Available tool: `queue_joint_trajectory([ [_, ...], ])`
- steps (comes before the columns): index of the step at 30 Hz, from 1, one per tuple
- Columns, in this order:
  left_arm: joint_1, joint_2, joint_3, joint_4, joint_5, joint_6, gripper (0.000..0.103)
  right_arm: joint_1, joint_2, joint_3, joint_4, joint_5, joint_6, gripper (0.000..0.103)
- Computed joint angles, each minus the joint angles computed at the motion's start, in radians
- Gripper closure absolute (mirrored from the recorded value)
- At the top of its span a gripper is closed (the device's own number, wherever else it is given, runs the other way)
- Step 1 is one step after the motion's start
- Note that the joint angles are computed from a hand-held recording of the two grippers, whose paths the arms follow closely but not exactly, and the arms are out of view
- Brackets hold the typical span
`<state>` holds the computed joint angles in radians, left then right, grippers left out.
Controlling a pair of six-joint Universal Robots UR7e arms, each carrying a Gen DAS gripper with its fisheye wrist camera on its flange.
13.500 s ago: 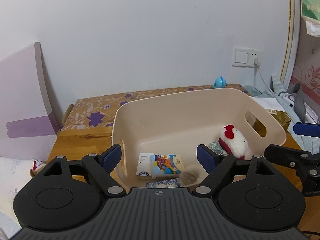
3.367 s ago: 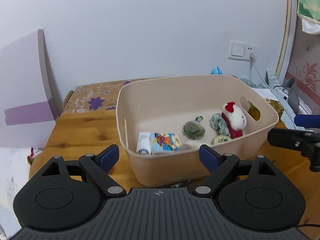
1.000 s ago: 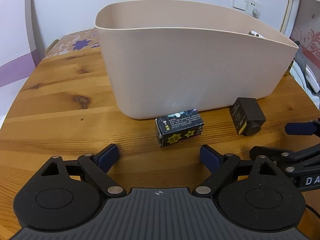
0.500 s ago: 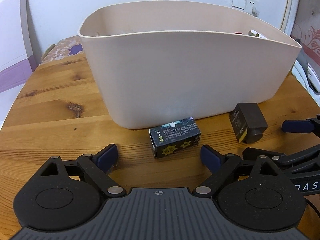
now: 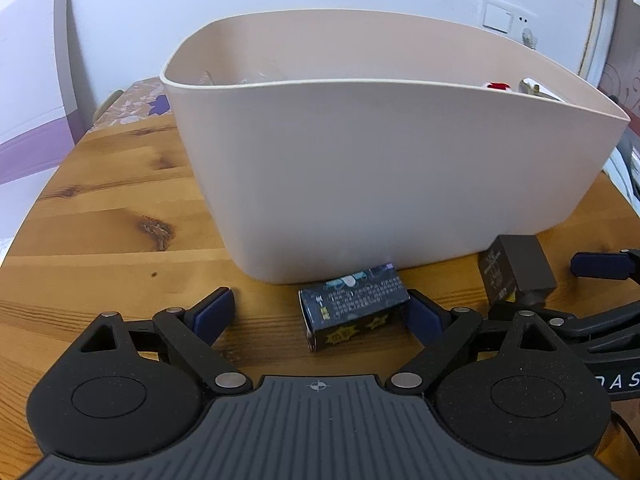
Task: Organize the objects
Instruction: 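Grasp the black star-printed box with the left gripper while the right approaches the dark cube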
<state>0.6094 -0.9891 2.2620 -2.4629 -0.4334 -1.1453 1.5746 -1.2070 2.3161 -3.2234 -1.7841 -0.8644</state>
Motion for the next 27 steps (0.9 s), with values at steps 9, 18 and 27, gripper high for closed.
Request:
queue_joint_trajectory([
  [9, 0.001, 0.023, 0.009, -0.044, 0.04, 0.003, 0.011, -0.005, 0.014, 0.008, -0.041, 0.017, -0.019, 0.0],
  [18, -0.008, 0.041, 0.027, -0.133, 0.052, 0.073, 0.025, -0.012, 0.013, 0.02, -0.06, 0.039, -0.015, 0.002],
  [27, -0.016, 0.018, 0.028, -0.045, 0.058, -0.01, 0.045, -0.005, 0.007, 0.044, -0.094, 0.046, -0.034, 0.03],
])
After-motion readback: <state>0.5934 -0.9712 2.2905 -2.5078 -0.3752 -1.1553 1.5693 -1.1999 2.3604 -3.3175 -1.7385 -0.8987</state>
